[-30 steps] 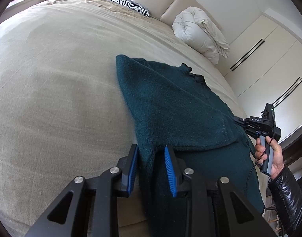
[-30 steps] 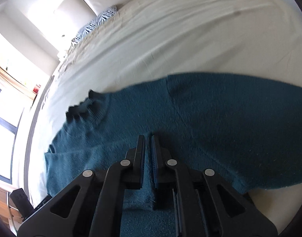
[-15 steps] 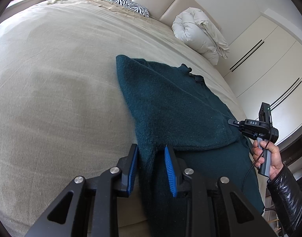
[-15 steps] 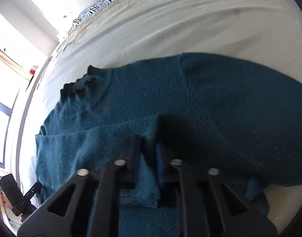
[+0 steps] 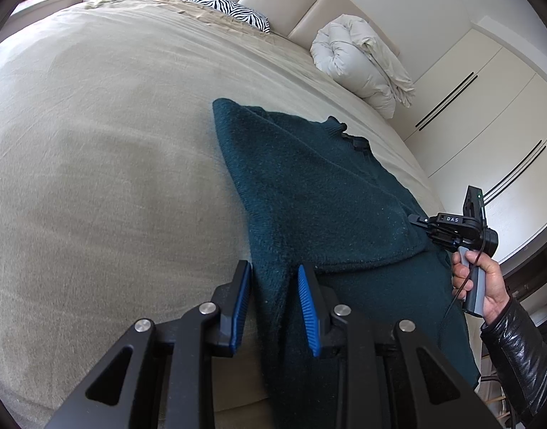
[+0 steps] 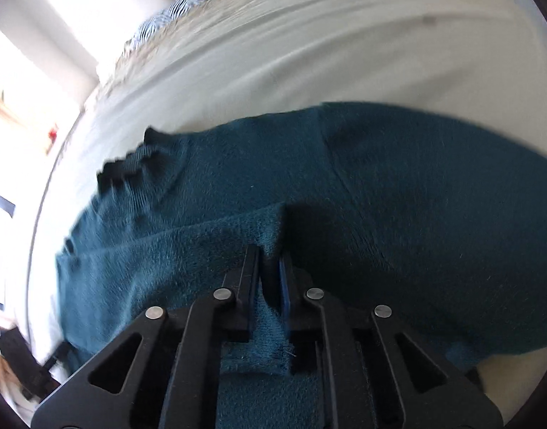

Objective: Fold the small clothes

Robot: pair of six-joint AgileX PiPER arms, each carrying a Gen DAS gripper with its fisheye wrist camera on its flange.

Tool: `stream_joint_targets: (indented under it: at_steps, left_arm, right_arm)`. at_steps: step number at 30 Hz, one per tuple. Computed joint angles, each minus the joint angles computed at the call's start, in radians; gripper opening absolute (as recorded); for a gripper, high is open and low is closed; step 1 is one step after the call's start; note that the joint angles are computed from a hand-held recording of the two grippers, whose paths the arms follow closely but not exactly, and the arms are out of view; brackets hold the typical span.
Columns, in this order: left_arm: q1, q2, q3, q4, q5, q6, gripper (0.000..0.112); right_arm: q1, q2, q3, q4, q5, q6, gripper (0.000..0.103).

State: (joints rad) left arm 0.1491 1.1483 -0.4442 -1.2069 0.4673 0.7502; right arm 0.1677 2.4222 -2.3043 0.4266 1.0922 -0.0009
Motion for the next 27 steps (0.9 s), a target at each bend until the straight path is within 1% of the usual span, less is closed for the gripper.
stream_joint_targets:
  at_steps: [2,4,6,7,9,10,11,13,15,16,18,20,21,23,25,27]
  left_arm:
    - [0.001,-0.003,0.0,0.001,0.001,0.0,0.029]
    - [0.004,-0.017,0.004,0.012,0.0,-0.017,0.029]
    - [0.013,-0.048,-0.004,0.079,0.008,-0.1,0.031]
    - [0.029,-0.073,-0.007,0.093,0.019,-0.117,0.034]
    - [0.104,-0.103,-0.025,0.049,0.075,-0.067,0.035]
    - [0.149,-0.094,-0.043,0.014,0.112,-0.031,0.041]
    - [0.192,-0.07,-0.066,-0.03,0.147,0.01,0.043]
    - [0.255,0.019,-0.127,-0.12,0.213,0.098,0.044]
    - [0.272,0.133,-0.193,-0.191,0.248,0.158,0.044]
    - [0.269,0.193,-0.225,-0.209,0.25,0.158,0.044]
    - [0.246,0.276,-0.27,-0.212,0.25,0.146,0.044]
    - [0.199,0.319,-0.303,-0.134,0.215,0.08,0.044]
    - [0.169,0.321,-0.305,-0.095,0.19,0.054,0.043]
    - [0.136,0.279,-0.257,-0.099,0.156,0.082,0.043]
    - [0.126,0.245,-0.219,-0.108,0.149,0.088,0.043]
    - [0.129,0.193,-0.178,-0.089,0.146,0.07,0.043]
  right_arm:
    - [-0.003,-0.013,0.006,-0.004,0.002,0.013,0.012]
    - [-0.003,-0.059,0.074,-0.01,-0.046,-0.004,0.012]
    - [-0.011,-0.103,0.145,0.0,-0.086,-0.016,0.012]
    - [-0.023,-0.128,0.191,0.027,-0.102,-0.03,0.012]
    - [-0.047,-0.179,0.293,0.094,-0.151,-0.084,0.012]
    - [-0.06,-0.204,0.341,0.133,-0.165,-0.116,0.012]
    - [-0.079,-0.224,0.387,0.197,-0.168,-0.159,0.012]
    - [-0.107,-0.268,0.481,0.295,-0.176,-0.23,0.012]
    - [-0.128,-0.31,0.563,0.361,-0.182,-0.292,0.012]
    - [-0.14,-0.334,0.611,0.403,-0.173,-0.336,0.012]
    - [-0.143,-0.37,0.676,0.426,-0.176,-0.377,0.012]
    - [-0.151,-0.408,0.74,0.447,-0.168,-0.428,0.012]
    - [-0.159,-0.434,0.778,0.451,-0.162,-0.455,0.012]
    - [-0.176,-0.473,0.838,0.466,-0.163,-0.497,0.012]
    - [-0.214,-0.52,0.907,0.499,-0.155,-0.549,0.012]
    - [-0.273,-0.568,0.972,0.535,-0.142,-0.604,0.012]
